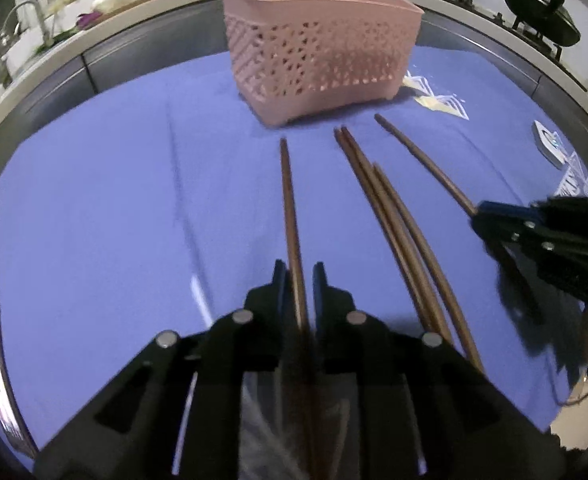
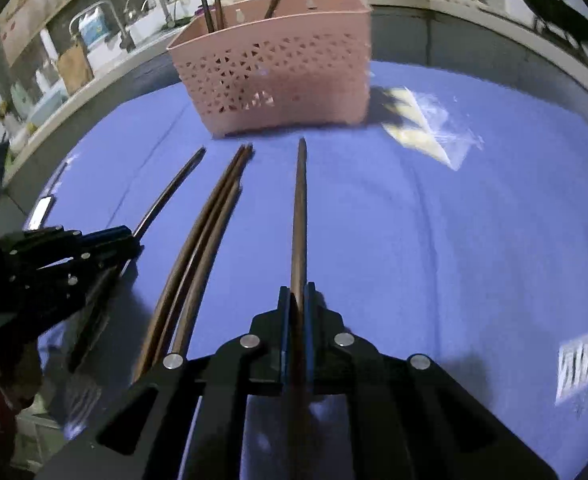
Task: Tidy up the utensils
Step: 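Close the left tool on a chopstick while the right tool grasps another, then raise both chopsticks upright and lower them into the pink basket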
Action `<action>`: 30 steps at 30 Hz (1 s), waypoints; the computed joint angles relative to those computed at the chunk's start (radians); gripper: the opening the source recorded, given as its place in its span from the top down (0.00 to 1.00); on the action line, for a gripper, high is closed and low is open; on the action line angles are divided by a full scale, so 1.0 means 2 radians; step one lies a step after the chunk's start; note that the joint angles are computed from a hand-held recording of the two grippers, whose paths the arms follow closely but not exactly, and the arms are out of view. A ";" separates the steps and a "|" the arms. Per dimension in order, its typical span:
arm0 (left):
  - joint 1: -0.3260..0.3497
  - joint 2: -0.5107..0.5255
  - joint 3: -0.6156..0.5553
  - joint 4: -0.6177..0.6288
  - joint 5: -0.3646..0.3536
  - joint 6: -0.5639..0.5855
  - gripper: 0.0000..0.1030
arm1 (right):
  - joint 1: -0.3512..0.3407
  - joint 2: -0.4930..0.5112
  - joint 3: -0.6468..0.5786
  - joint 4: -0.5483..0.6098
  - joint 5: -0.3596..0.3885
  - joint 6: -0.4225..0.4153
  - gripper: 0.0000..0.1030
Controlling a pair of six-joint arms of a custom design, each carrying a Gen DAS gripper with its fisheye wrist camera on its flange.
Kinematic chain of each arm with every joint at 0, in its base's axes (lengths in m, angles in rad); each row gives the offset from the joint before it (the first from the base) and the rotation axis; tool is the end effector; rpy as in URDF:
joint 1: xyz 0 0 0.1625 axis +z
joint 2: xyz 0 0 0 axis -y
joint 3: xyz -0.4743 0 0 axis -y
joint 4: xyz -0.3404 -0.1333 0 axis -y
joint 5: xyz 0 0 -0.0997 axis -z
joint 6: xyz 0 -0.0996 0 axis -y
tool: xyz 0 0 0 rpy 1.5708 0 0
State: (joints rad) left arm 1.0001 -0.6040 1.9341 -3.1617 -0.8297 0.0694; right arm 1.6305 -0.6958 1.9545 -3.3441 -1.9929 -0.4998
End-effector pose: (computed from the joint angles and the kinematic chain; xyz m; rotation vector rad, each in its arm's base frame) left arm -0.1482 -0.6021 0.0560 0.6475 2.3473 -0.5433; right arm 0.1281 -0.5935 0.1126 0.5708 -2.5120 0.5402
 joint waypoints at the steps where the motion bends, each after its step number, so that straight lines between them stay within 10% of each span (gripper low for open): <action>1: 0.002 0.002 -0.014 0.014 -0.001 -0.001 0.85 | 0.003 0.005 -0.020 0.020 -0.005 0.002 0.92; 10: 0.011 0.037 -0.093 0.037 0.008 0.033 0.80 | 0.008 0.033 -0.122 0.120 0.003 -0.007 0.92; 16: 0.008 0.035 -0.087 0.027 0.006 0.029 0.95 | 0.000 0.013 -0.097 0.129 0.046 -0.017 0.95; 30: -0.069 -0.097 0.055 -0.191 -0.061 0.064 0.95 | 0.033 -0.093 0.051 -0.084 0.210 -0.056 0.95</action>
State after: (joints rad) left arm 0.8630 -0.7976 2.0431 -3.5428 -0.9517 0.1968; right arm 1.6967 -0.8822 2.0569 -3.5123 -1.5731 -0.6113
